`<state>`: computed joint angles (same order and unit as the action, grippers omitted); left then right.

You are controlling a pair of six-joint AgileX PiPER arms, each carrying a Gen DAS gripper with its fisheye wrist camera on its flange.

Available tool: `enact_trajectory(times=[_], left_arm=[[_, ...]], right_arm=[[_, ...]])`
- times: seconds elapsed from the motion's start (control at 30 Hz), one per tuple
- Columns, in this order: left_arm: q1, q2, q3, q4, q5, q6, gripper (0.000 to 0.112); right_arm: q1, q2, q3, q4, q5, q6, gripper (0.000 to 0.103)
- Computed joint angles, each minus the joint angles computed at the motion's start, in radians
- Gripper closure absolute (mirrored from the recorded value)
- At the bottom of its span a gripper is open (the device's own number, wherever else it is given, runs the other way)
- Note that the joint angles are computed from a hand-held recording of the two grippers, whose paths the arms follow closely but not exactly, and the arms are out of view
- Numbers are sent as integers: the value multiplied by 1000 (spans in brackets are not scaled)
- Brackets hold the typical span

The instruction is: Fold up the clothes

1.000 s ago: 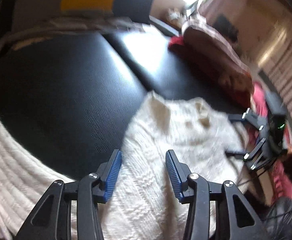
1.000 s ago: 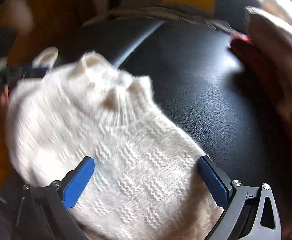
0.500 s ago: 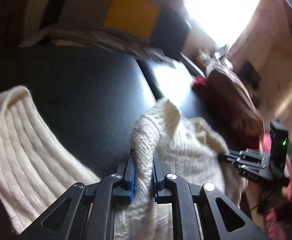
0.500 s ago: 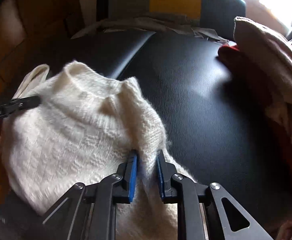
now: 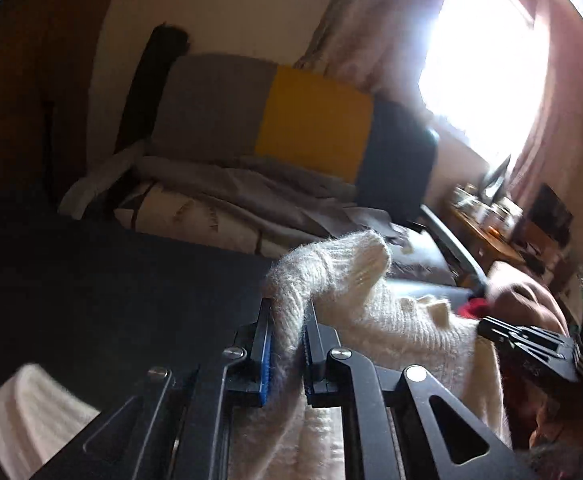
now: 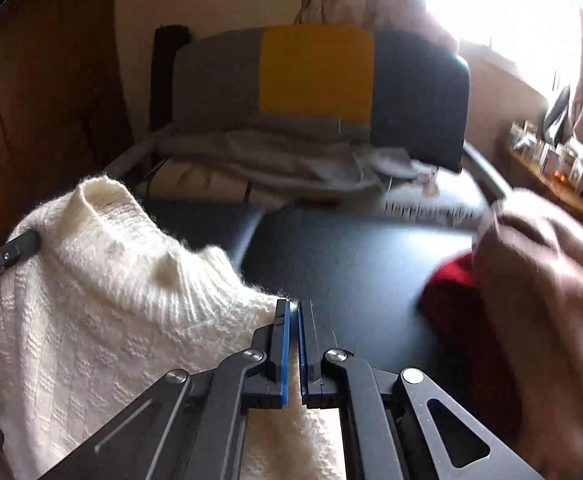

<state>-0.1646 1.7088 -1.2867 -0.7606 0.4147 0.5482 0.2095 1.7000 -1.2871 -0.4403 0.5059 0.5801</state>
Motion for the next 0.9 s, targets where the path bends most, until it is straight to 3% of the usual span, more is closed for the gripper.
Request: enact_trajectory(times=[0.07, 0.17, 0.27, 0.47, 0.53, 0.63, 0.7, 0.77, 0.9], left_arm=[[5, 124, -152, 88, 103, -82, 97], [44, 165, -172, 65, 150, -35, 96], [109, 152, -112, -17, 182, 54, 92], [258, -10, 162, -115, 142, 304, 89], [336, -86, 286, -177, 155, 407, 88], [493, -187, 452, -247, 225, 547, 88], [628, -214, 533, -284, 320, 628, 87], [762, -249, 611, -275, 391, 685, 85], [982, -319, 718, -203, 490, 768, 83]], right_arm=[[-29, 115, -161, 26, 38, -48, 99], [-74, 224, -288, 169, 61, -168, 98], [-100, 205, -205, 263, 8, -254, 97], [-115, -100, 288, 564, -209, -474, 97], [-88, -226, 451, 523, -245, -394, 97], [-37, -429, 669, 319, -254, -94, 94], [-17, -526, 777, 197, -226, 104, 83], [-24, -524, 832, 165, -221, 181, 79], [-104, -439, 799, 110, -284, 170, 79]])
